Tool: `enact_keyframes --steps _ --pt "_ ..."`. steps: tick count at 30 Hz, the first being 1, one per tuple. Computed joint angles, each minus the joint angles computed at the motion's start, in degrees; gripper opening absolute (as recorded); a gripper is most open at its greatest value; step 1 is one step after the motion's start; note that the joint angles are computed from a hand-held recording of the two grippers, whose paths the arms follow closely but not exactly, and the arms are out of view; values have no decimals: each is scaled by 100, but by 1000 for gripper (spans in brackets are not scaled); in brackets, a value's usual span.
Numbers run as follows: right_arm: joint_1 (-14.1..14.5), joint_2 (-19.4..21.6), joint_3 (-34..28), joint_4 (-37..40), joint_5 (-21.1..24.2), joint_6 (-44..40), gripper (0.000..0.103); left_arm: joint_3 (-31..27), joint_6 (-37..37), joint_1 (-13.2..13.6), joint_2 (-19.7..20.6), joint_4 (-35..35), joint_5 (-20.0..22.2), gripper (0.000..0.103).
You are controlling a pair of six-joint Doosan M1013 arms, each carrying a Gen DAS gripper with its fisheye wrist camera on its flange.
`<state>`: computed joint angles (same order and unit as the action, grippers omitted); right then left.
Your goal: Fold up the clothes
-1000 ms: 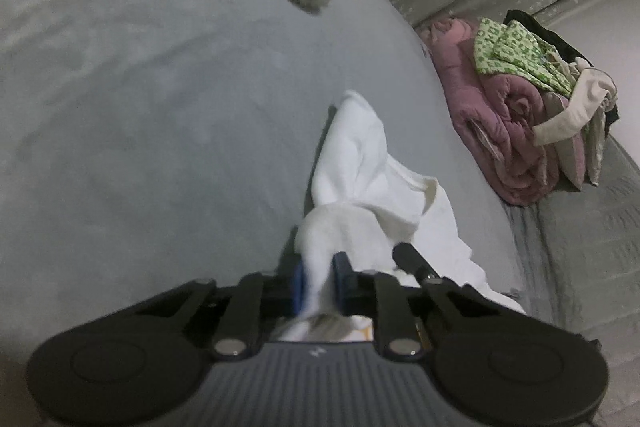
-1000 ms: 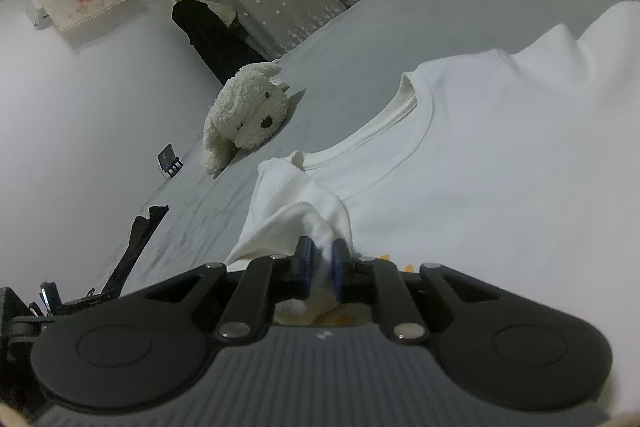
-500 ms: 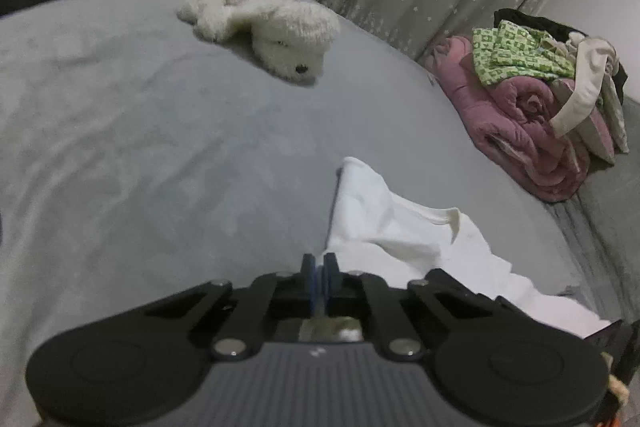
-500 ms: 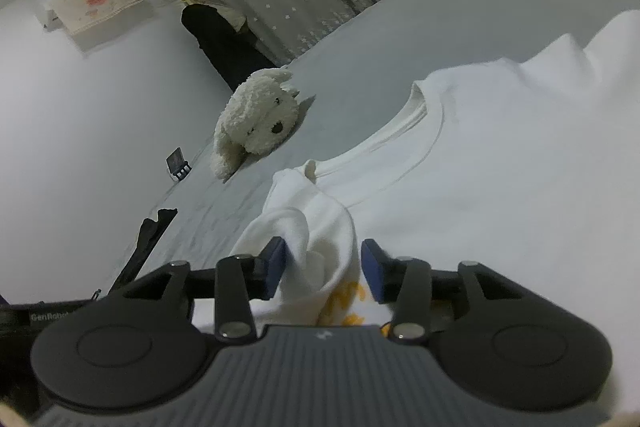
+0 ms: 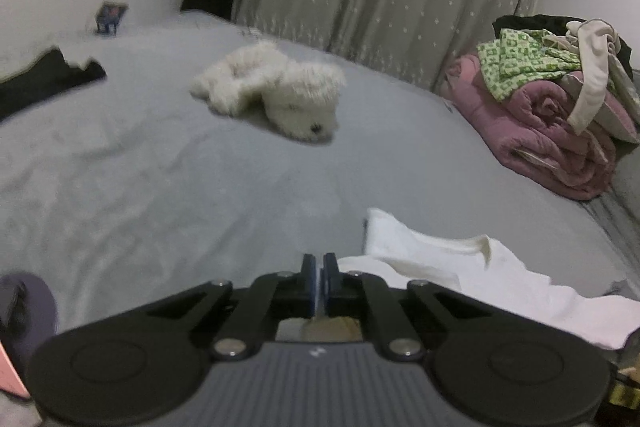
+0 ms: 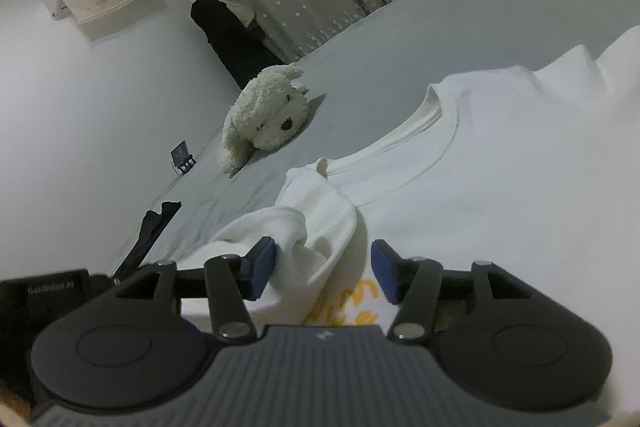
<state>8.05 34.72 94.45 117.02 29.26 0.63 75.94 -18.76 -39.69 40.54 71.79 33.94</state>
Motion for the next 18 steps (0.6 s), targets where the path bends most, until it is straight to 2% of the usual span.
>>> enact_keyframes --steps 4,8,12,14,18 --pt "22 -21 7 70 -135 -110 59 -70 -57 -77 32 471 777 3" --pt "11 -26 12 108 -150 -99 59 -68 -311 -115 19 892 1335 3" --pt "12 -35 17 98 -143 -106 59 61 -804 -94 -104 1194 1031 3" --pt "13 -36 17 126 -140 -140 59 124 -1047 -82 -140 1347 708 3" --pt "7 -38 18 166 -113 -172 59 207 -1457 8 -179 1518 -239 3"
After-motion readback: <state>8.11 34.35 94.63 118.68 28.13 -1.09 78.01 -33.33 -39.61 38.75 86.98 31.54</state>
